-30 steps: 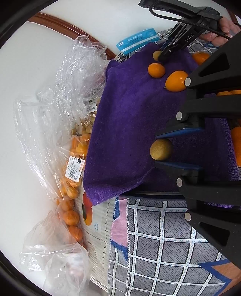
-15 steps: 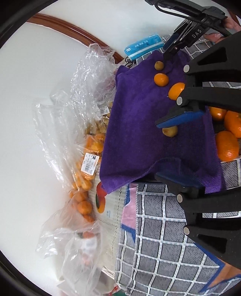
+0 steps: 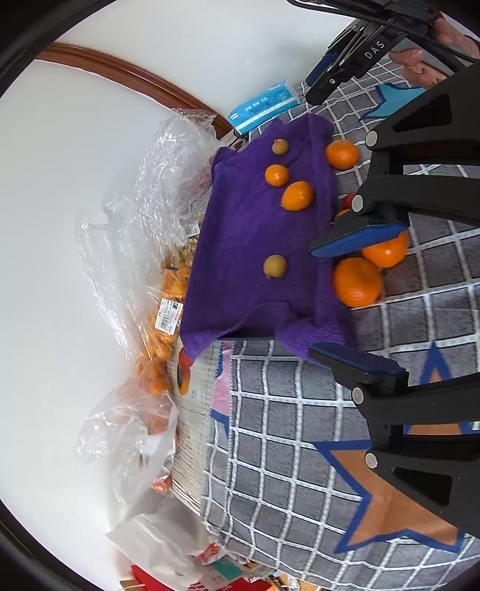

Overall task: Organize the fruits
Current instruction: 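Withdraw both open tools back from the towel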

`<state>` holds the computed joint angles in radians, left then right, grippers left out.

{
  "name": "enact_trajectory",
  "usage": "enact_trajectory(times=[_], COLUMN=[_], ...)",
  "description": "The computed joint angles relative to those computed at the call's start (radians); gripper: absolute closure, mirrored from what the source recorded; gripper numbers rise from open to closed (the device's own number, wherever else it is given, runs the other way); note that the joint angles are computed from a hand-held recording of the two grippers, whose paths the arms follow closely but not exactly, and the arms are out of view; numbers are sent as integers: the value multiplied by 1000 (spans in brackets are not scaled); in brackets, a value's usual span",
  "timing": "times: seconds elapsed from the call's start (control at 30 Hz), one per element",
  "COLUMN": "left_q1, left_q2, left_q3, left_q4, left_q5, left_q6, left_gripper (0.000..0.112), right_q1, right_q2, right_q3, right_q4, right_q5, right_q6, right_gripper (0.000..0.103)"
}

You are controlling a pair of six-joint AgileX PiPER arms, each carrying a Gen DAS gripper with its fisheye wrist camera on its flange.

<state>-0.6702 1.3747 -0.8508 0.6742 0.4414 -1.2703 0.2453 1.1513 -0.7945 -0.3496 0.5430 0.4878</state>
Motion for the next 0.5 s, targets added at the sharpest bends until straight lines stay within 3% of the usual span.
enact_trajectory(times=[0.17, 0.3, 0.5], left_q1=[-58, -94, -127], left_q2=[-53, -65, -54], left_q3=[74, 123, 190], left_q4=[78, 157, 255], left_q5=[31, 46, 70], left_q6=[-111, -209, -321], left_gripper=[67, 67, 67], right_q1=[51, 75, 147], right_q2=[-99, -138, -191], right_q3=[46, 63, 110], right_q4=[-40, 16, -36], right_q5=[48, 77, 86], right_q6=[71, 36, 102], right_gripper=[46, 46, 46])
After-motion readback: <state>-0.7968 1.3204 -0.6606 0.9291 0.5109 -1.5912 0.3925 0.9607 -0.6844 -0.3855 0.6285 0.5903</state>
